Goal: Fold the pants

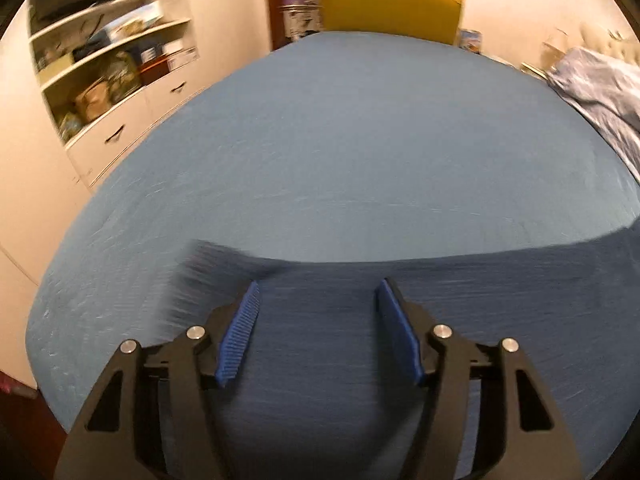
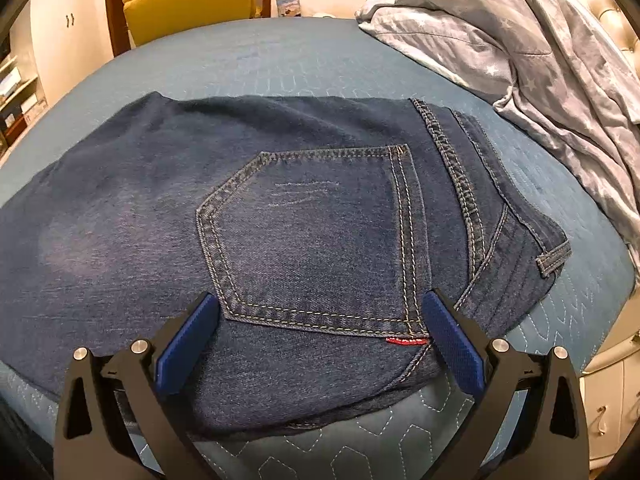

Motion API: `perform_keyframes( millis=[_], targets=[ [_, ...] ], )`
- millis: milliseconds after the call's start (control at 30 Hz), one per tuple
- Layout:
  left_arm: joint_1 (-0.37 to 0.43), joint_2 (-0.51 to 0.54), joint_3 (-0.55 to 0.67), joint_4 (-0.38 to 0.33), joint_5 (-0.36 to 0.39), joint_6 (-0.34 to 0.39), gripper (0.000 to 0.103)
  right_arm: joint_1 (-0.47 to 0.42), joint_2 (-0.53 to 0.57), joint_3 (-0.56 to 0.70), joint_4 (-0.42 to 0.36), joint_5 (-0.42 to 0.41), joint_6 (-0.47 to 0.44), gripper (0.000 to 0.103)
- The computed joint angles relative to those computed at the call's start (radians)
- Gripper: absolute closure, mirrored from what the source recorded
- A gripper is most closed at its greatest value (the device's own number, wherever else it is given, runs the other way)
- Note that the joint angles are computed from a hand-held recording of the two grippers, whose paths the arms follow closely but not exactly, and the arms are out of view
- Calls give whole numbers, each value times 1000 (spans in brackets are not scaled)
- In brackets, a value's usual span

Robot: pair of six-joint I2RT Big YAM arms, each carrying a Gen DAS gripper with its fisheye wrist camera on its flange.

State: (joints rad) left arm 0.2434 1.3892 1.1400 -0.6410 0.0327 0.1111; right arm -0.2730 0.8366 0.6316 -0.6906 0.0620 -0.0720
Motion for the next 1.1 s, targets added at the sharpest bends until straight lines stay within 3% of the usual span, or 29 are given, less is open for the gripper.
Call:
perform_keyframes(
  millis=[67, 100, 133, 167, 267, 367, 433, 467, 533, 600, 633, 667, 700, 767, 833, 900, 933, 1000, 1100],
  targets=[
    [59, 2, 3, -3, 34, 36, 38, 13, -8, 4, 5, 22, 18, 5],
    [76, 5, 5, 2, -43, 43, 30, 31, -10, 11, 4, 30, 38, 5],
    [109, 0, 1, 14, -70, 49, 28, 62, -11, 29, -2, 26, 63, 6],
    [146, -6, 3, 8, -43, 41, 28, 107, -11, 50, -6, 17, 81, 6],
    [237, -57, -16, 27, 3, -74, 32, 271, 26, 118, -6, 0, 99, 7],
    [272, -147, -79, 45, 111, -85, 37, 471, 160, 220, 15, -26, 160, 7],
    [272, -185, -124, 24, 176, -30, 37, 579, 252, 287, 27, -21, 188, 7],
    [270, -193, -139, 9, 172, 9, 37, 623, 295, 320, 35, -36, 195, 7],
    [257, -219, -199, 18, 80, 76, 32, 720, 401, 403, 38, -55, 213, 7],
    [308, -216, -195, 1, 174, 5, 27, 783, 484, 470, 26, -66, 220, 7],
    [322, -226, -210, 10, 186, -26, 27, 825, 540, 513, 22, -45, 216, 7],
    [314, -256, -223, 37, 117, -57, 28, 847, 567, 533, 20, -26, 214, 7],
    [332, -277, -230, 42, 112, -62, 29, 867, 600, 558, 13, -18, 208, 8],
    [393, -289, -219, 12, 240, -143, 30, 899, 661, 595, 7, 24, 199, 11],
    [474, -285, -223, -21, 466, -289, 34, 915, 714, 622, -13, 95, 204, 19],
    [506, -265, -225, -57, 593, -346, 47, 904, 739, 626, -21, 88, 223, 20],
    [511, -268, -238, -64, 643, -366, 49, 903, 728, 602, 20, 87, 226, 19],
    [511, -255, -251, -69, 718, -385, 50, 909, 723, 588, 40, 107, 209, 19],
    [465, -301, -307, -63, 707, -436, 50, 912, 727, 587, 40, 111, 217, 18]
  ],
)
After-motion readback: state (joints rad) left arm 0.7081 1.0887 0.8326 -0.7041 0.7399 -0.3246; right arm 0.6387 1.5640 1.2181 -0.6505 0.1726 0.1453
